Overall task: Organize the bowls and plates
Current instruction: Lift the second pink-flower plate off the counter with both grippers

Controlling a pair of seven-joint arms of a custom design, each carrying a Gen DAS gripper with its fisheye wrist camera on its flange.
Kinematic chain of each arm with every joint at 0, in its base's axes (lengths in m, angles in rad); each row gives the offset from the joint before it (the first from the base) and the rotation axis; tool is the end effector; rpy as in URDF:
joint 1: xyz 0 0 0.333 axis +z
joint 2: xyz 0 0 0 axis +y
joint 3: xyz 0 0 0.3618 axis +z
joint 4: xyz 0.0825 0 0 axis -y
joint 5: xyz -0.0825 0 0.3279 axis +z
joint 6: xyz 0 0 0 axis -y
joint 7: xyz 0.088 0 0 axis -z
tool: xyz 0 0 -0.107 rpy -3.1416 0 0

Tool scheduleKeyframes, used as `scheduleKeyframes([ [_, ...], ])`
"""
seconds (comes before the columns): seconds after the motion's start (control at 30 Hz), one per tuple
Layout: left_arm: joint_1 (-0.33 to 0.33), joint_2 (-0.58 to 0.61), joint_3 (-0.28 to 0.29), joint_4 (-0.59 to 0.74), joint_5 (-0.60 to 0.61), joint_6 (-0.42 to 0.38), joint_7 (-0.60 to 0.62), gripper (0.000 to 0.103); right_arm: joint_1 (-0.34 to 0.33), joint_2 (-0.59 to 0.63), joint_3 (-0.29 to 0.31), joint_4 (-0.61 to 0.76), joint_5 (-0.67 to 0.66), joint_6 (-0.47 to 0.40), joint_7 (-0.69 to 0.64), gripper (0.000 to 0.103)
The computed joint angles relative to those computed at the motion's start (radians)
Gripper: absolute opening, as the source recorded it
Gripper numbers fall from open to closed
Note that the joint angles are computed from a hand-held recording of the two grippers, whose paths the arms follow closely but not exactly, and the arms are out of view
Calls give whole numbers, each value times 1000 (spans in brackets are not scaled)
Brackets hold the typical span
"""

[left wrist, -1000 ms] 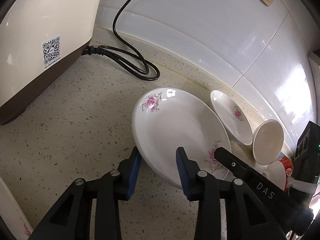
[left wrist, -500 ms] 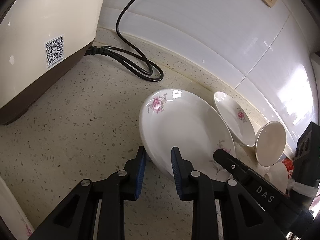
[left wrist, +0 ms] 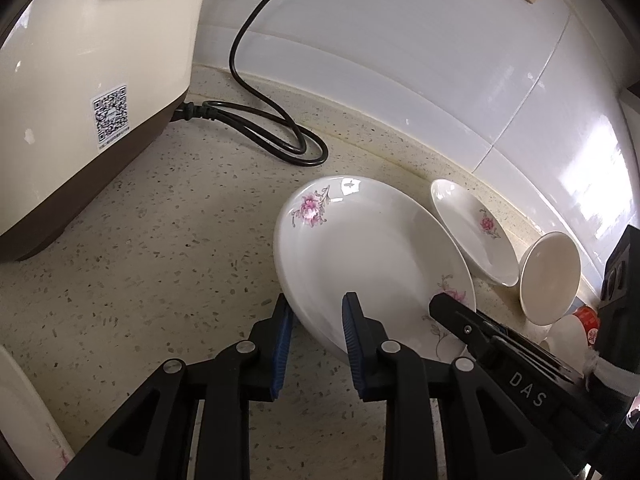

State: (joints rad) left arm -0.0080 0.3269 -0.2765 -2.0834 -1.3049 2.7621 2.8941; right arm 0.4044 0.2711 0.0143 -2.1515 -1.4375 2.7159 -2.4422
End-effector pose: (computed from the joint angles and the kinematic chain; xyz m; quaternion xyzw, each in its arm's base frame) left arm 0.5617 -0.1099 0.3722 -0.5110 0.7725 -0.3761 0.0254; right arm 0.4847 0.2542 0.3697 -0.4434 0.8154 -0.2423 0.2825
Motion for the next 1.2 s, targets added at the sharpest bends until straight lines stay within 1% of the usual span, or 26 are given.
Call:
scheduleKeyframes([
  [0.27,-2,-4,0,-5,-24,25,20,23,4,2,0,3,4,4,-21,26],
  [0.67,6,-4,8,-2,-9,8,-17,20,4,-1,3,0,-7,16,-20,26],
  [0.87,14,-5,11,0,-6,-15,-32,19,8,-6,4,0,-14,12,-19,26],
  [1.07,12,-27,14,-12,-37,4,-8,18,7,-15,12,-6,-35,15,-7,26],
  [1.2,9,-37,23,-18,-34,-3,-23,17,7,-25,17,-9,-54,15,8,26],
])
